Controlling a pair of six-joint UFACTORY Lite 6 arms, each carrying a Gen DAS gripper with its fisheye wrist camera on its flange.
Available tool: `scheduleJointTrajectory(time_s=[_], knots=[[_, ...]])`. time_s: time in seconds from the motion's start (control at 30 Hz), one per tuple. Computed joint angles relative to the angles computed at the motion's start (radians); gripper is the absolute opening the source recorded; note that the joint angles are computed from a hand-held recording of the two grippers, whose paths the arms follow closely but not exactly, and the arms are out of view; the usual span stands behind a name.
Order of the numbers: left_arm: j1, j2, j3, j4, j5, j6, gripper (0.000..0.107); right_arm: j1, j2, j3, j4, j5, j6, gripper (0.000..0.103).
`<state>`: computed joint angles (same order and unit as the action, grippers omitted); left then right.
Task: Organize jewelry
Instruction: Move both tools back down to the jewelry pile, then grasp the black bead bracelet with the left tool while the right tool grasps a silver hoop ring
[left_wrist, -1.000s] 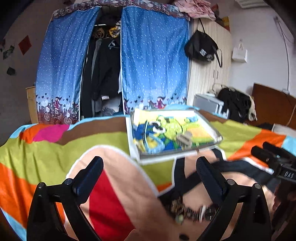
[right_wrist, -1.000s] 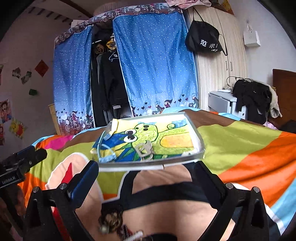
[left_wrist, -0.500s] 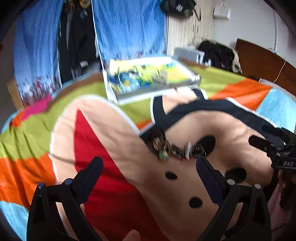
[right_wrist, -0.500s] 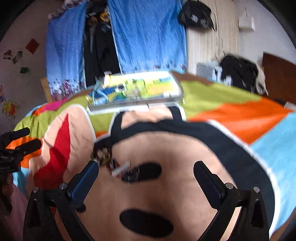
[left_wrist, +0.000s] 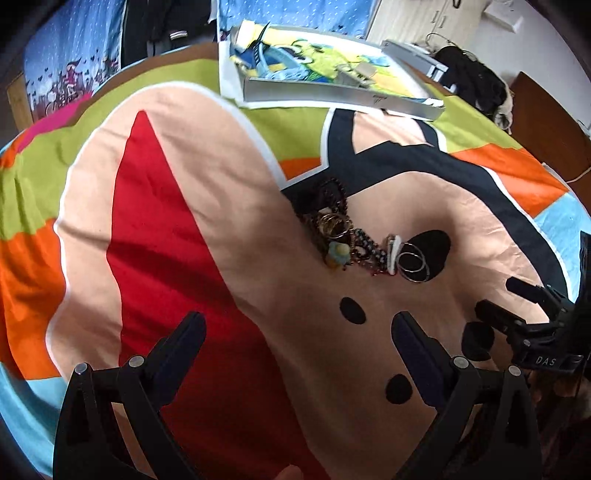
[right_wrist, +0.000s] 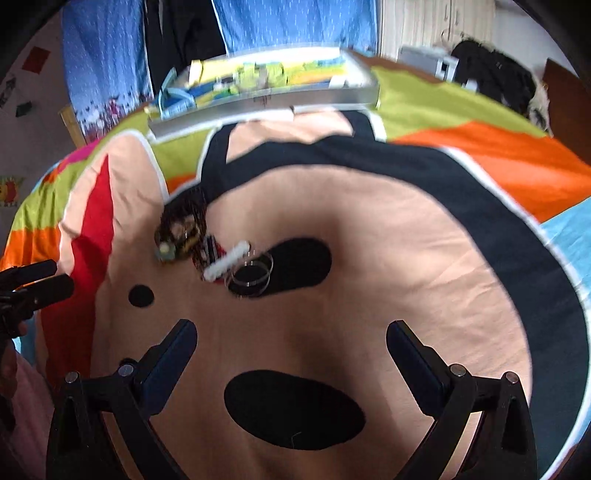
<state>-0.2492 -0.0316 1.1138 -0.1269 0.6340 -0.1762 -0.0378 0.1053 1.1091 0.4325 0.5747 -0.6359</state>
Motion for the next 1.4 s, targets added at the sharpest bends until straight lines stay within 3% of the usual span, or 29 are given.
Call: scheduleJointTrajectory(time_s=[0.33,0.67,0.77,0.87,1.1,1.3,1.4], knots=[[0.067,0.076,0.035,-0.153,-0.04,0.132,0.098,0.026,0.15,0.117,-0.046,0.013,0.005,0.103],[0.085,0.247,0.162,-0.23,-0.136,0.232,0.096,0.02,0.34,0.322,0.08,0.079,-0.161,0.103],[0.085,0.302,0.198,-0.293,-0.143,0.304,0.075,0.014,0.379,0.362,0.111,0.095,-0.174,0.101],[0.076,0.344,0.226,-0.285,-0.162,0.32,0.06,0.008,0.413,0.394,0.136,0.129,-0.177,0.092],[0.041,0.435,0.302,-0.242,-0.216,0.346,0.036,0.002,0.444,0.414,0.16,0.141,-0.168,0.077],[0.029,0.527,0.386,-0.236,-0.216,0.359,0.021,0.008,0.487,0.437,0.141,0.137,-0.133,0.055],[0.035,0.552,0.416,-0.274,-0.202,0.391,0.015,0.021,0.498,0.436,0.133,0.12,-0.127,0.051]])
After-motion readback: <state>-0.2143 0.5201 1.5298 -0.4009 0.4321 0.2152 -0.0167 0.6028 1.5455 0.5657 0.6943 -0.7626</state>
